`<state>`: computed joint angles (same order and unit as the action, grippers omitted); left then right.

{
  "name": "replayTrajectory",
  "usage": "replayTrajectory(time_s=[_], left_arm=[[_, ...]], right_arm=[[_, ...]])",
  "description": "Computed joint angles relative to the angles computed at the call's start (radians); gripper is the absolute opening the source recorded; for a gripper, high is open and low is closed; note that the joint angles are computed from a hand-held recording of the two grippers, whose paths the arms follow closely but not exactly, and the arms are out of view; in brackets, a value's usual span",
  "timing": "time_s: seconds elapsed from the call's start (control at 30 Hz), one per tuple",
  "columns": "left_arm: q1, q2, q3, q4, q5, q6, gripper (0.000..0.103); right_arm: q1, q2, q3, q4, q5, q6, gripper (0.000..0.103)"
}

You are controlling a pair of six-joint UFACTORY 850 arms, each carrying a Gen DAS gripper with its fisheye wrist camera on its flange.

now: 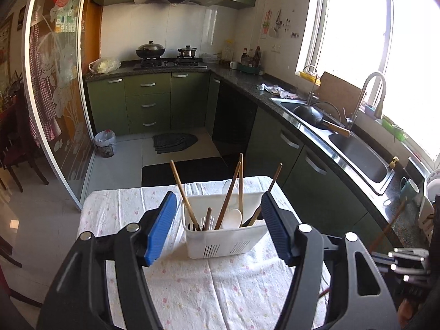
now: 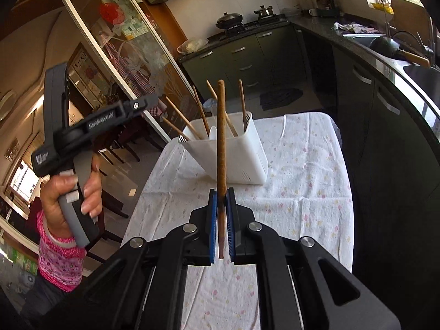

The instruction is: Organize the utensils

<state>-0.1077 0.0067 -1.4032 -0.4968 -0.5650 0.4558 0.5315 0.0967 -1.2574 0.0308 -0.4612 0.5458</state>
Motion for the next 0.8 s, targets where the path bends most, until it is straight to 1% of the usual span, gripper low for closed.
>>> replayTrajectory(time_s=[0.03, 0.13, 0.23, 0.3, 0.33, 0.43, 0.5, 0.67, 0.8], left_arm=[[0.017, 0.043, 0.051, -0.041, 0.021, 0.028, 0.066], [0.079, 0.179, 0.227, -0.217, 0.067, 0.191, 0.067], [0.152, 0.286, 0.388, -0.366, 0.071, 0.335, 0.067], [0.194, 0.337, 0.471, -0.418, 0.06, 0.398, 0.067], [0.215, 0.355, 0.505, -0.429, 0.056, 0.409, 0.067], [0.285, 0.381, 0.576, -0.452, 0.006, 0.425, 0.067], [0.304, 0.4, 0.616, -0.434, 0.017, 0.406, 0.067], [0.311, 0.415, 0.656, -0.341, 0.085, 0.351, 0.067], [0.316, 0.418, 0.66, -0.348, 0.099, 0.364, 0.067]], right_arm=[[-0.009, -0.018, -0.033, -0.027, 0.01, 0.025, 0.008], [-0.024, -0.081, -0.135, -0.156, 0.032, 0.14, 0.008], [-0.027, -0.154, -0.232, -0.283, 0.034, 0.25, 0.008], [-0.021, -0.203, -0.295, -0.339, 0.009, 0.289, 0.008], [-0.018, -0.229, -0.323, -0.355, -0.005, 0.3, 0.008], [-0.011, -0.299, -0.393, -0.388, -0.051, 0.315, 0.008], [-0.005, -0.326, -0.404, -0.437, -0.062, 0.353, 0.008], [-0.012, -0.365, -0.382, -0.464, -0.029, 0.388, 0.008], [-0.002, -0.382, -0.347, -0.53, 0.005, 0.428, 0.008]])
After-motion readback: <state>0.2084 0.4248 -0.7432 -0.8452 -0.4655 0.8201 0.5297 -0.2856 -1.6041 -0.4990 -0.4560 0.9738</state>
